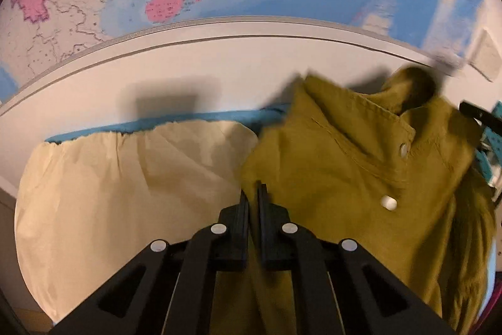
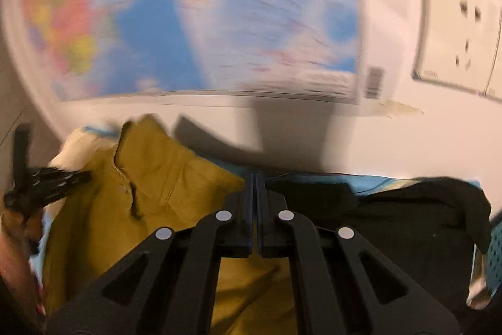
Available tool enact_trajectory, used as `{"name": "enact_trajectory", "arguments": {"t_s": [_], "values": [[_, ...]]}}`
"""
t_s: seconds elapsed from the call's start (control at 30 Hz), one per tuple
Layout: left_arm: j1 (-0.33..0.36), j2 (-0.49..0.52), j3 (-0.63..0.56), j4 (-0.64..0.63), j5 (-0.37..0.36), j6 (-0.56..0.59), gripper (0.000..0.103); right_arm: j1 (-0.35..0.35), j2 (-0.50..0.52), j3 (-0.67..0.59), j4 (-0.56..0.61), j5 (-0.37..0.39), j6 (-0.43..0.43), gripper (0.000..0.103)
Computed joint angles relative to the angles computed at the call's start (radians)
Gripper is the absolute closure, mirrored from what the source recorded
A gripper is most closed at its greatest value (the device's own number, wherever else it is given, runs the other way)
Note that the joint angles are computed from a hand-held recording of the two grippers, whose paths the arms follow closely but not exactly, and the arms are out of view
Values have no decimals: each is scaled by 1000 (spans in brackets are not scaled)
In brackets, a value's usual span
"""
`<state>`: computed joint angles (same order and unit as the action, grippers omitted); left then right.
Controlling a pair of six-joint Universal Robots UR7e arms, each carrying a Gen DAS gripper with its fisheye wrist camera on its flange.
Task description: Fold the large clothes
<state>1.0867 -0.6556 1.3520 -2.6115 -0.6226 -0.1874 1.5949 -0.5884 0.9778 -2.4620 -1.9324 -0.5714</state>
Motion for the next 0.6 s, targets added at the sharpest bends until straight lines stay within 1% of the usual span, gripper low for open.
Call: {"name": "enact_trajectory", "arguments": {"t_s": [0.03,0.07,0.1,0.13,0.17,0.2,0.23,0.27,0.33,0.37,0.4,0.43,0.47,0.5,0.53,0.6], "values": [[8,9,-23,24,-7,-14,97,0,21,-18,12,-34,7,100],[13,18,-39,38,-4,-24,93,-1,41,-21,-18,-79,8,94],[14,28,-45,36,19,-27,90,-4,39,-10,-32,-85,20,84],[11,32,-41,17,39,-21,82,-9,27,10,-45,-65,30,67],[1,29,-12,-44,62,17,74,-11,-15,72,-92,-47,29,55],[-8,25,11,-86,73,49,68,-8,-47,118,-122,-39,12,52],[-21,13,51,-144,81,97,57,-10,-114,201,-139,-3,-19,49],[-34,-4,96,-200,76,144,52,-15,-151,243,-139,30,-35,40],[-56,-37,179,-257,73,192,51,-20,-259,373,-130,79,-60,33],[-68,-57,224,-277,71,198,47,-25,-336,466,-108,106,-76,29],[-78,-76,261,-289,61,199,44,-25,-381,535,-104,120,-85,24],[-94,-87,287,-287,56,192,44,-27,-435,607,-98,127,-93,16],[-104,-97,321,-305,54,196,44,-29,-480,668,-81,114,-115,13],[-118,-112,367,-328,41,204,44,-26,-524,740,-83,88,-136,13],[-132,-132,408,-335,31,192,42,-24,-543,775,-89,70,-143,13],[-148,-142,466,-365,21,192,39,-29,-593,864,-76,51,-140,12]]}}
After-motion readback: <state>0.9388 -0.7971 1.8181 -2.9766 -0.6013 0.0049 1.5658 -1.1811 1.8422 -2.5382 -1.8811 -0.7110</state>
